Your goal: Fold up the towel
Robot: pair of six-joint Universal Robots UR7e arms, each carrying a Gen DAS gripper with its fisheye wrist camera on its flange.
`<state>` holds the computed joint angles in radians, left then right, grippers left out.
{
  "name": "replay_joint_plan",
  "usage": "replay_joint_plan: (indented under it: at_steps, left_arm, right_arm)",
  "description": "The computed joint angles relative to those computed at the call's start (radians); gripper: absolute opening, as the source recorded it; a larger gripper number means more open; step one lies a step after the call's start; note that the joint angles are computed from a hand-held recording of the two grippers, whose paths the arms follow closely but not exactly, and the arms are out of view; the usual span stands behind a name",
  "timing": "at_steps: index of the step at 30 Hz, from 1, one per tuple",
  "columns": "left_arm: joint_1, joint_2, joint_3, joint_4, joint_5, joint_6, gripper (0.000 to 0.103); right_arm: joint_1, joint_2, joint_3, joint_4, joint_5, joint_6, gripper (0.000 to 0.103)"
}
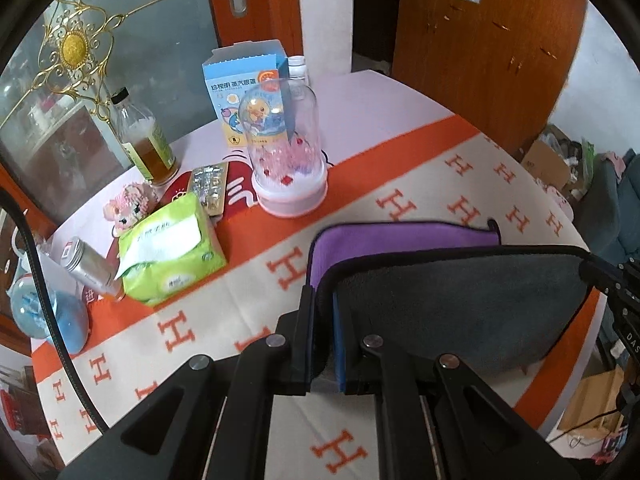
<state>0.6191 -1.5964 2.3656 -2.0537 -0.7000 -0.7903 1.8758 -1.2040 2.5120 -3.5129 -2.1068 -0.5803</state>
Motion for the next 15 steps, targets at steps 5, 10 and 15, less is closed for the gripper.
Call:
replay_joint_plan:
  at_steps: [5, 10, 15]
  left_arm:
    - [0.076, 0.076, 0.006, -0.218, 0.02, 0.115, 0.006]
    - [0.16, 0.187, -0.01, -0.414, 0.027, 0.225, 0.006]
    - [0.241, 0.291, -0.031, -0.587, 0.014, 0.322, 0.006]
  right_arm:
    - [-0.041, 0.094, -0.043, -0.116, 0.006, -0.063, 0.005]
    - [-0.083, 0.198, -0.099, -0.197, -0.002, -0.116, 0.005]
    - [-0.135, 0.27, -0.136, -0.256, 0.009, -0.15, 0.005]
